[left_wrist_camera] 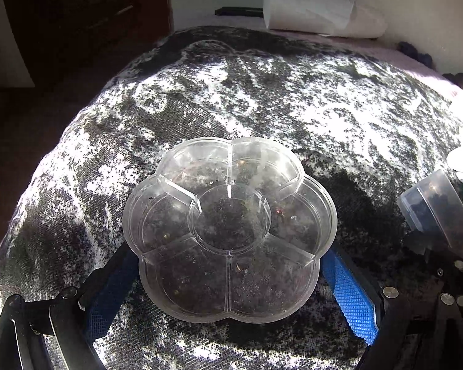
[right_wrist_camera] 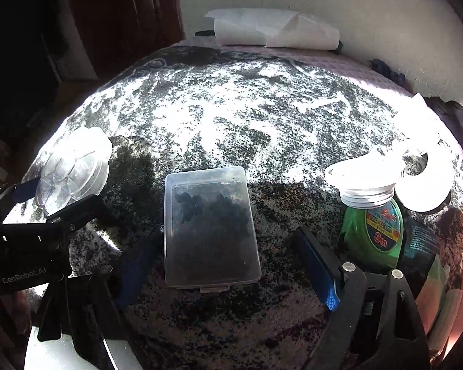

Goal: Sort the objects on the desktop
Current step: 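Grasp the flower bead box with the left tool while the right tool grasps the clear box of black pieces, then carry both clear boxes over the pink box and open both tools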

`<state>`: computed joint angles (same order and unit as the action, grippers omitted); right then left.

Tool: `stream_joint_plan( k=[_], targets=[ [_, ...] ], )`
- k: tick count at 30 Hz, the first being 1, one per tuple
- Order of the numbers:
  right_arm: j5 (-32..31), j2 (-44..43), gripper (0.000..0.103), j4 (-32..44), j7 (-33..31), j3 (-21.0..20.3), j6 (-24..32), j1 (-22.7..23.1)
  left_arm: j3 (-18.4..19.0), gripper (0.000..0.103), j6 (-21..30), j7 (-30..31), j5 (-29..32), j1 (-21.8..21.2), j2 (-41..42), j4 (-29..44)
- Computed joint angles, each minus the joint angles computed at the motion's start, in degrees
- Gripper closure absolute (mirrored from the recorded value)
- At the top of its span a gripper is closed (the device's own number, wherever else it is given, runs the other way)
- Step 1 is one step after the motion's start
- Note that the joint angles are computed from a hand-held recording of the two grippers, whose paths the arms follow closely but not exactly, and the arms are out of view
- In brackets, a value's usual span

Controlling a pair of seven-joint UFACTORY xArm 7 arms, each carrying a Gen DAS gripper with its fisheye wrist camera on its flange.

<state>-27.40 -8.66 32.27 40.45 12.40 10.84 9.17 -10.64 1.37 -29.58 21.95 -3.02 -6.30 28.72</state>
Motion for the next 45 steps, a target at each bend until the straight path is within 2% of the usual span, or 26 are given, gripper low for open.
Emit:
stream_joint_plan(
  k=[1, 2, 4, 7, 13, 20, 21, 22, 23, 26, 28, 29, 30, 33, 36, 41, 42, 45],
  targets=[
    [-0.11, -0.32, 0.043, -0.02, 0.06, -1.28, 0.23, 1.33, 0.22, 0.006, 0.06, 0.27, -0.53, -0.41, -0.22, -0.16],
    [1.72, -0.79, 0.047, -0.17, -1.38, -0.54, 0.37, 0.81, 0.56, 0.006, 0.23, 0.77, -1.39, -0.97, -0.59, -0.43],
    [4.05, -1.79, 0.047, -0.62, -2.96, -1.08, 0.64, 1.57, 2.26, 0.007, 0.58, 3.45, -5.12, -3.36, -1.64, -1.16],
    [8.5, -4.55, 0.047, -2.33, -5.69, -1.89, 1.19, 2.91, 4.96, 0.024, 2.02, 8.65, -11.84, -7.59, -4.52, -2.54],
    [14.15, -15.16, 0.048, -7.17, -7.89, -0.57, 4.89, 4.79, 3.25, 0.024, 5.79, 11.04, -15.66, -8.55, -13.04, -5.9],
    [19.78, -32.33, 0.047, -11.96, -8.83, 1.36, 14.31, 9.36, 3.5, 0.024, 13.36, 13.23, -19.9, -12.85, -27.79, -10.76],
    [20.29, -34.75, 0.047, -12.39, -8.71, 1.72, 15.82, 9.93, 3.11, 0.03, 14.63, 13.25, -20.1, -13.09, -30.04, -11.45],
    [20.78, -37.3, 0.048, -12.79, -8.56, 2.08, 17.46, 10.57, 2.76, 0.042, 15.97, 13.24, -20.27, -13.37, -32.31, -12.1],
    [21.28, -39.93, 0.048, -13.25, -8.46, 2.35, 19.19, 11.31, 3.55, 0.068, 17.88, 14.06, -20.99, -14.65, -34.02, -12.26],
    [22.38, -46.45, 0.048, -13.78, -8.13, 3.22, 24.0, 12.98, 3.93, 0.071, 21.77, 14.99, -22.93, -16.9, -38.53, -12.93],
    [22.96, -50.32, 0.048, -14.05, -8.08, 3.59, 27.01, 13.96, 2.05, 0.052, 24.09, 14.39, -22.38, -16.13, -40.34, -13.18],
    [23.27, -52.23, 0.048, -14.18, -8.13, 3.67, 28.56, 14.46, 1.53, 0.032, 23.64, 13.8, -22.28, -15.71, -41.05, -13.96],
    [23.6, -53.83, 0.047, -14.37, -8.08, 3.81, 29.79, 14.81, 1.05, 0.022, 23.18, 13.17, -22.13, -15.32, -41.77, -14.75],
    [24.47, -57.62, 0.047, -15.22, -8.28, 3.82, 32.63, 15.6, 0.91, 0.017, 20.77, 12.7, -21.59, -14.59, -39.41, -15.45],
    [25.35, -59.88, 0.048, -16.32, -8.64, 3.58, 34.32, 16.06, -0.6, 0.016, 17.28, 11.41, -19.95, -12.32, -33.19, -14.35],
    [25.75, -59.45, 0.048, -17.82, -10.56, 1.93, 33.0, 14.85, -1.8, 0.016, 12.87, 9.51, -17.24, -9.51, -20.2, -9.99],
    [25.71, -58.75, 0.048, -18.01, -11.05, 1.47, 32.22, 14.3, -2.03, 0.01, 12.28, 9.05, -16.67, -9.09, -17.8, -9.01],
    [25.69, -56.0, 0.048, -18.44, -12.47, 0.16, 29.35, 12.63, -9.07, 0.001, 9.11, 2.4, -8.28, -1.52, -14.34, -7.56]
  ],
)
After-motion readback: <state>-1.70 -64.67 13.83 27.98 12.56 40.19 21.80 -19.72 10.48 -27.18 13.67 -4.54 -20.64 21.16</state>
